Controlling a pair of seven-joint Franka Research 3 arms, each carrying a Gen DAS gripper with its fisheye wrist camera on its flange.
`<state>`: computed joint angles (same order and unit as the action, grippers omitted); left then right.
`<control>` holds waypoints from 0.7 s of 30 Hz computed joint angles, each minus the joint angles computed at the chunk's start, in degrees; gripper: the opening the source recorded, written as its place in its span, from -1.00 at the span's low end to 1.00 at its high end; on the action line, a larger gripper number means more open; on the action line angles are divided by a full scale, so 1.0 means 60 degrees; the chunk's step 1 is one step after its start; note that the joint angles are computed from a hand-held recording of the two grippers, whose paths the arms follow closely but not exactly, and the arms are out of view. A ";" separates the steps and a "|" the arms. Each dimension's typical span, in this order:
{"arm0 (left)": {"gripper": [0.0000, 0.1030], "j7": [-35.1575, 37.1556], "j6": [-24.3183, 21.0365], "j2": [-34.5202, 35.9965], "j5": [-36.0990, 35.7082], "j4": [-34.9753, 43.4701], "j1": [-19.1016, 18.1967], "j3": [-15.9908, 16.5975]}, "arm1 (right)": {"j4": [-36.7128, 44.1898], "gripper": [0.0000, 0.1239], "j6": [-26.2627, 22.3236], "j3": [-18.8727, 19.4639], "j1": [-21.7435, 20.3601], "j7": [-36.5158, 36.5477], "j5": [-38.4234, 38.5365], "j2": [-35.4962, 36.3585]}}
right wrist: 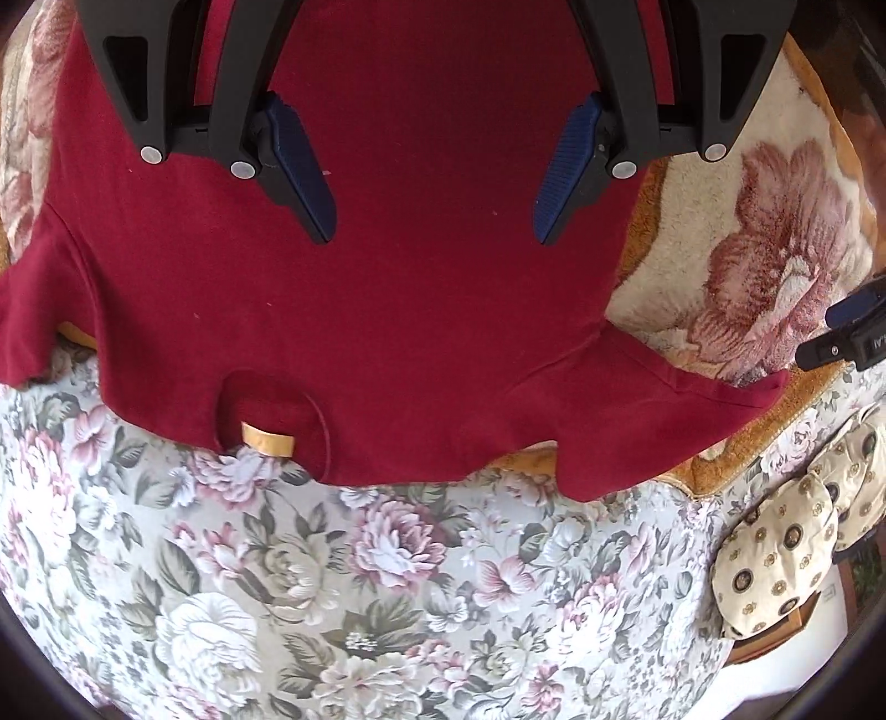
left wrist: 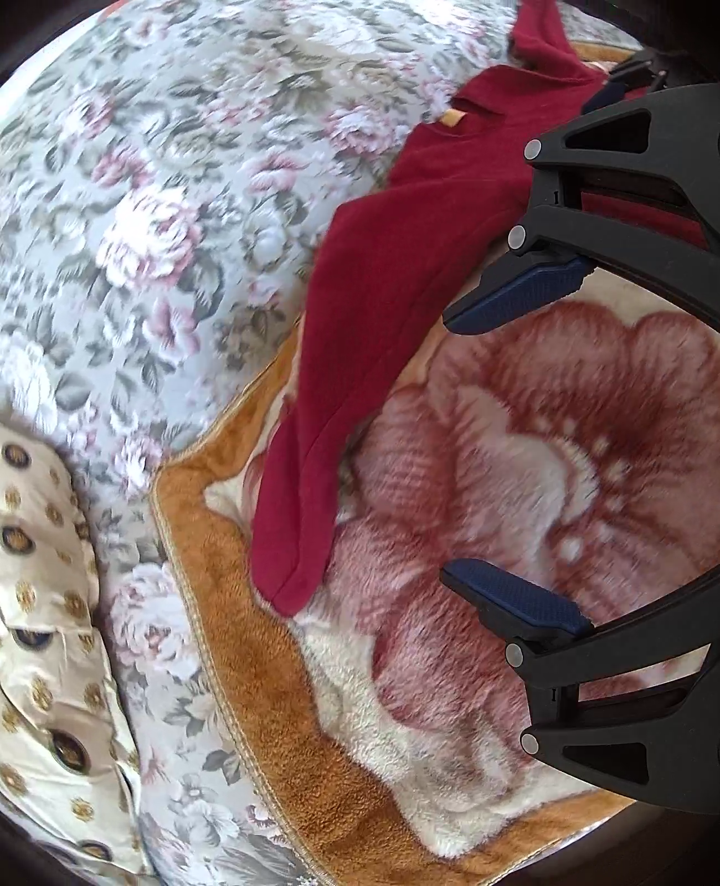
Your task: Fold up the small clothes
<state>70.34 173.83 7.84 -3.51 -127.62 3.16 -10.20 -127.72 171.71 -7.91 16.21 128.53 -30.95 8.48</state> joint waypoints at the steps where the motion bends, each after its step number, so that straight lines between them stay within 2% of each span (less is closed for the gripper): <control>1: 0.62 0.0144 0.0003 0.0152 -0.0393 0.0179 0.0230 -0.0074 | 0.0135 0.15 -0.0027 0.0073 0.0002 -0.0112 0.0089 0.0111; 4: 0.62 0.1051 0.0028 0.0678 -0.2222 0.0713 0.1317 -0.0871 | 0.0276 0.15 0.0124 0.0147 0.0070 -0.0466 0.0387 0.0308; 8: 0.62 0.1912 -0.0445 0.1710 -0.4283 0.1792 0.2552 -0.1835 | 0.0245 0.15 0.0071 0.0428 -0.0040 -0.1499 0.1494 0.0407; 10: 0.62 0.1923 -0.0627 0.2173 -0.4579 0.2296 0.2631 -0.1824 | 0.0188 0.15 0.0048 0.0462 -0.0032 -0.1900 0.1946 0.0386; 14: 0.62 0.1394 -0.0852 0.2853 -0.3946 0.3105 0.2246 -0.1346 | 0.0015 0.15 0.0222 0.0226 0.0165 -0.1996 0.2169 0.0286; 16: 0.39 0.1274 -0.0635 0.3045 -0.3543 0.3251 0.2132 -0.1263 | -0.0065 0.15 0.0303 0.0180 0.0191 -0.2045 0.2298 0.0229; 17: -0.04 0.1209 -0.0709 0.3148 -0.3211 0.3399 0.2037 -0.1158 | -0.0107 0.15 0.0314 0.0154 0.0208 -0.2050 0.2349 0.0189; 18: -0.56 0.1206 -0.0898 0.3250 -0.2964 0.3570 0.2039 -0.1156 | -0.0140 0.15 0.0318 0.0142 0.0218 -0.2060 0.2390 0.0154; 19: -0.72 0.1231 -0.1230 0.3328 -0.2787 0.3747 0.2084 -0.1197 | -0.0168 0.15 0.0305 0.0161 0.0198 -0.2112 0.2463 0.0115; 21: -0.88 0.1442 -0.1140 0.3208 -0.2910 0.3651 0.2322 -0.1504 | -0.0294 0.15 0.0346 0.0200 0.0157 -0.2190 0.2557 -0.0033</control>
<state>78.99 166.99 27.09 -20.97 -105.71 17.09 -19.23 -129.49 173.78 -6.71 17.15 115.39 -15.61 8.28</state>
